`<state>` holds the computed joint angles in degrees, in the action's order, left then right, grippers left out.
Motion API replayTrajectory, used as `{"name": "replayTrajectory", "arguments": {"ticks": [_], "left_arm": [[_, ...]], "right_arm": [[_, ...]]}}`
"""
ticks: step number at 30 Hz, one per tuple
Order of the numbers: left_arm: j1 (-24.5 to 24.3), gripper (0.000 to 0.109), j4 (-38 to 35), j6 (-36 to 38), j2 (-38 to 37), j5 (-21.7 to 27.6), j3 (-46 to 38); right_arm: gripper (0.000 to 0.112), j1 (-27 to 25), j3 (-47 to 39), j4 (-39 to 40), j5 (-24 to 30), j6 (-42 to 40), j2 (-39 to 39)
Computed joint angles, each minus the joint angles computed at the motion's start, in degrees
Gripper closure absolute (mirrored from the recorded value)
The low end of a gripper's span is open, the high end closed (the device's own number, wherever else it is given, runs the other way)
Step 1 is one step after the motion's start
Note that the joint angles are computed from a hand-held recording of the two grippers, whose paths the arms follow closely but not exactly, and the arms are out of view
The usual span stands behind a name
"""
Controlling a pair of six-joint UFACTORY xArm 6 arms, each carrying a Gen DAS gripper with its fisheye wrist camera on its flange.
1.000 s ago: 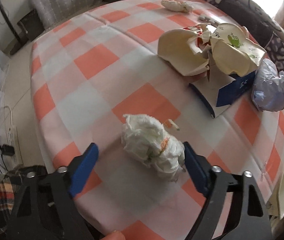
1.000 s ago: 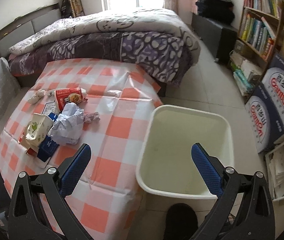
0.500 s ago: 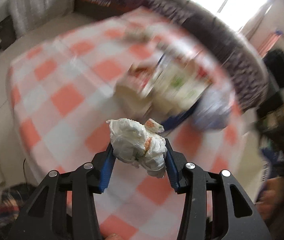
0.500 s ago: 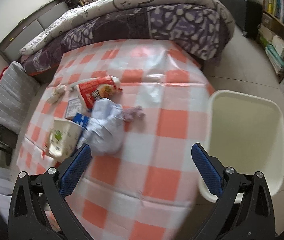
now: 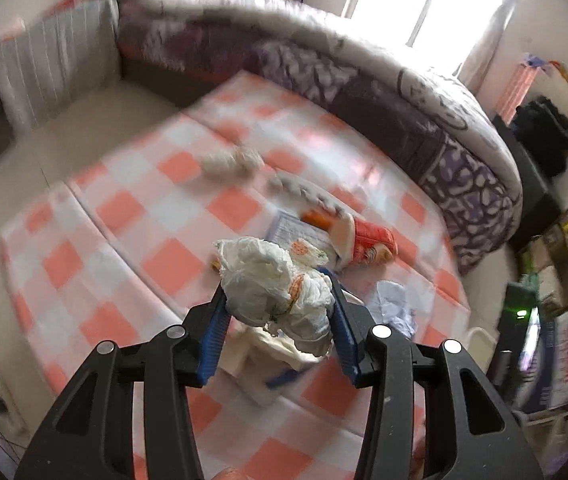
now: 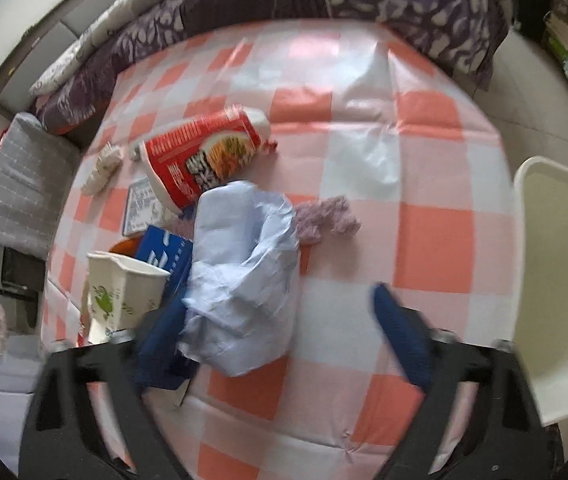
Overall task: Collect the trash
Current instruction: 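Carry the tissue and plastic bag to the white bin and open both tools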
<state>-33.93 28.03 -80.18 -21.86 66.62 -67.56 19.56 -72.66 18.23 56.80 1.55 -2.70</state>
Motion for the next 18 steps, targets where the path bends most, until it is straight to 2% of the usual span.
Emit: {"name": "replayTrajectory", "arguments": {"ticks": [1, 2, 3, 7, 18], "left_arm": [[0.37, 0.062, -0.14, 0.23, -0.53, -1.43, 0.93], [0.07, 0.062, 0.60, 0.34, 0.34, -0.46, -0.09], [-0.44, 0.062, 1.46, 0.55, 1.56, 1.11, -1.72], [-0.67, 0.062, 1.31, 0.54, 2.80, -0.32, -2.46], [-3.72, 0.062, 2.99, 0.47, 6.04, 0.23, -5.73]], "right_arm": [[0.063, -0.33, -0.80, 1.38, 1.15, -0.90, 0.71], [0.078, -0.57, -1.22, 2.71, 1.41, -2.02, 0.91], [0.079, -0.55, -1.44, 2.80, 1.22, -2.42, 0.87], [0.081, -0.67, 0.01, 2.04, -1.37, -4.98, -1.83], [0.081, -6.75, 0.97, 4.14, -3.72, -10.34, -7.19]]}}
